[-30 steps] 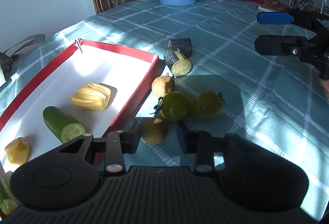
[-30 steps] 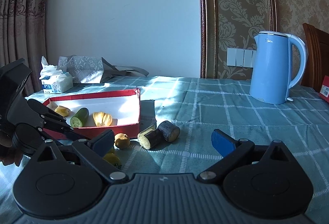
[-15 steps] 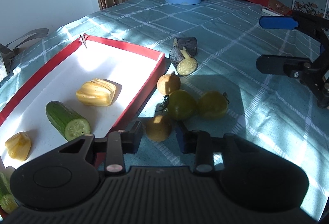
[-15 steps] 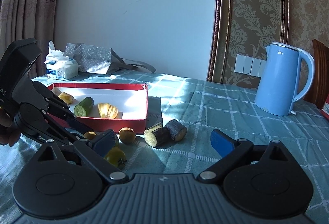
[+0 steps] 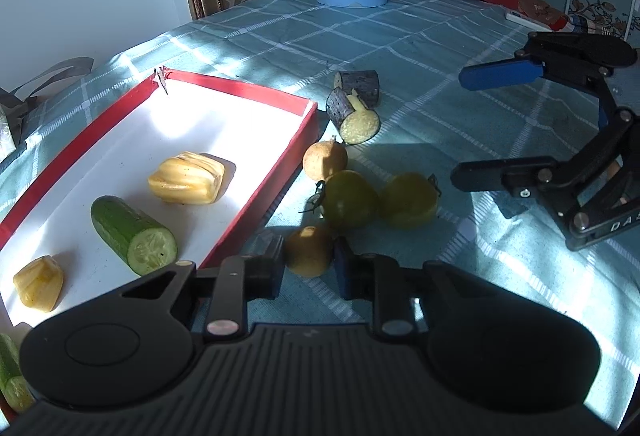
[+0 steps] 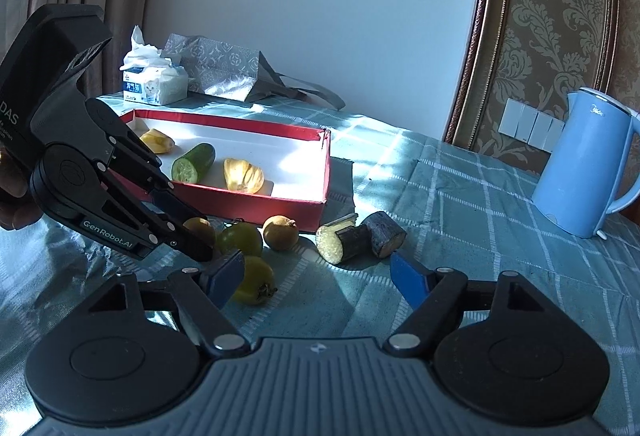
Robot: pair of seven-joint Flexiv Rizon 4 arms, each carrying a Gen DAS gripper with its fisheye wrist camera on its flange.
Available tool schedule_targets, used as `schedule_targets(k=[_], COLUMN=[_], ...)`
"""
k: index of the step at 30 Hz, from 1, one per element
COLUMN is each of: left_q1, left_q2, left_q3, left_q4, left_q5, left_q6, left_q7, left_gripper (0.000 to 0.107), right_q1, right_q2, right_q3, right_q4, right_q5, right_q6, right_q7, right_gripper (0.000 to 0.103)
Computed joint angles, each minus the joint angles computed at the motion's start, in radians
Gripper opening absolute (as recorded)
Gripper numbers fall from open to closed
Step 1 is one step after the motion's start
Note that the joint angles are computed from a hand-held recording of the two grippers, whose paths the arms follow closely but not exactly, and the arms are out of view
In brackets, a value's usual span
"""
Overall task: Organize fruits
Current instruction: 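Lift the brown fruit with the left tool while the right tool grasps a green tomato, then lower the brown fruit into the tray and open the left tool while the right tool carries the tomato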
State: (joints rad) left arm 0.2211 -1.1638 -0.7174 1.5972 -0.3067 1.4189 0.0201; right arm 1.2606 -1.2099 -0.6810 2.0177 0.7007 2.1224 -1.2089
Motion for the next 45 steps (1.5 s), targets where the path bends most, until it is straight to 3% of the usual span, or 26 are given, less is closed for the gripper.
schedule_targets(k=[6,14,18,27,32,39,45], left_q1=[0.035,0.125,0.156,0.203,0.255,0.271,0.252], left_q2=[-0.006,-0.032,-0.049,-0.08,-0.098,-0.104,-0.103], left_q3=[-0.034,-0.121,-0.146,-0.178,-0.211,-0.201,-0.166], left_q4=[0.023,0.098,0.128,0.2,0.247,0.262,0.248], left_q5=[0.003,0.072,0.129,0.238,0.326,0.418,0.467], left_q6=[0.017,0.106,0.17,0.356,0.408,0.475,0.539], left_q7=[0.001,-0.019,-0.061,-0.229,-0.296,-0.407,-0.516], left_gripper=[0.023,0.023,0.023,0.023,0.023,0.023,0.023], right_q1=[-0.048,-0.111,-0.124,-0.16,-0.214,-0.224,-0.225], right_q2=[0.024,0.058,0.061,0.076,0.101,0.105,0.128], right_q3=[0.044,0.1,0.114,0.147,0.195,0.214,0.265], right_q4=[-0.019,-0.05,-0.058,-0.074,-0.085,-0.081,-0.043], right_q5=[-0.075,-0.131,-0.129,-0.149,-0.192,-0.173,-0.079], right_q6=[0.0,-0.008,-0.009,-0.015,-0.018,0.005,0.115], right_q7=[-0.05,-0.102,-0.111,-0.134,-0.139,-0.138,-0.151], right_gripper=[0.074,0.06,0.058,0.051,0.035,0.034,0.033])
